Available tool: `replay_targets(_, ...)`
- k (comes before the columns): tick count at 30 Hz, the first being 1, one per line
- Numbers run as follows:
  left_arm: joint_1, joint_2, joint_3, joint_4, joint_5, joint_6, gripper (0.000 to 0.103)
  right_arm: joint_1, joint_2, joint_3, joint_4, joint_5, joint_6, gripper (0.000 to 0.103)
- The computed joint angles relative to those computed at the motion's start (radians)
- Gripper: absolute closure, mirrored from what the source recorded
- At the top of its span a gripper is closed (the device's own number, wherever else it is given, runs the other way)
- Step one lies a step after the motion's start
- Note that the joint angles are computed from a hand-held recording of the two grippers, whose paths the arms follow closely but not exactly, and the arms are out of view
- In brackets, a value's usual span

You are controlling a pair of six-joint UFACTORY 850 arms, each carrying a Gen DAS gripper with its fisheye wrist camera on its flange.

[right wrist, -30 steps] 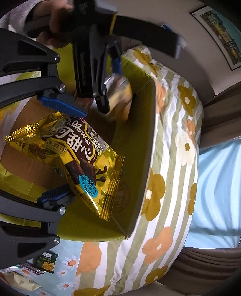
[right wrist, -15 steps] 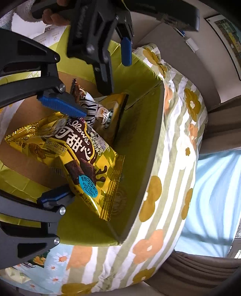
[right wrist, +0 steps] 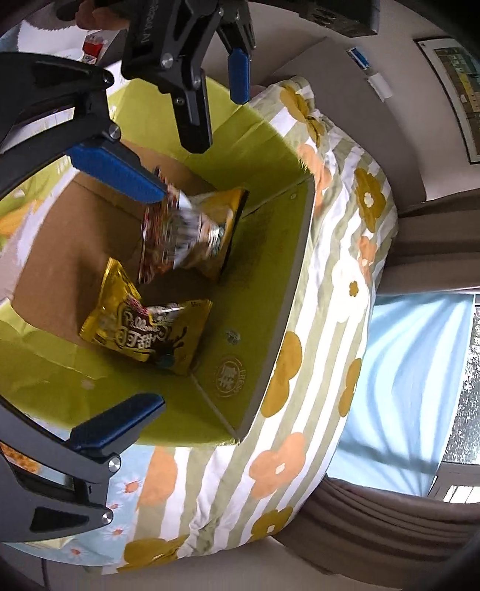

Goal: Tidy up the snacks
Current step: 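Move both tools back over the snack pile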

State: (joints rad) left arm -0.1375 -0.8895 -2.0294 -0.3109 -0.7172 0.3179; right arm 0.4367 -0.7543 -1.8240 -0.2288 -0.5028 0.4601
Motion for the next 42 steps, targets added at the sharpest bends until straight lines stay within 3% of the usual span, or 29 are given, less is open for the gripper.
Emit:
replay_targets(11,0.013,0.210,0.257,-0.128,0.120,0.136,0.001,0.044,0.161,0.172,-0.163,0.041,0.233,0.000)
replay_targets(22,-0.027,0.335,0.414,-0.271,0.140,0.263,0.001,0.060,0.368,0.399,-0.386,0.032,0.515,0.000)
replay_targets(26,-0.061,0.364,0.450,-0.280,0.137,0.256,0.001,0.040,0.459,0.509,-0.446,0.062,0.589,0.000)
replay_targets(35,-0.170,0.419,0.536,-0.248,0.193,0.104,0.001,-0.030,0.649,0.740,-0.469,0.120,0.544,0.000)
replay_targets(38,-0.228,0.421,0.554,-0.133,0.201,-0.061,0.001,-0.067,0.718,0.827,-0.442,0.156,0.514,0.000)
replay_targets(42,-0.289,0.426,0.591,-0.060,0.228,-0.209,0.001,-0.136,0.787,0.927,-0.275,0.213,0.310,0.000)
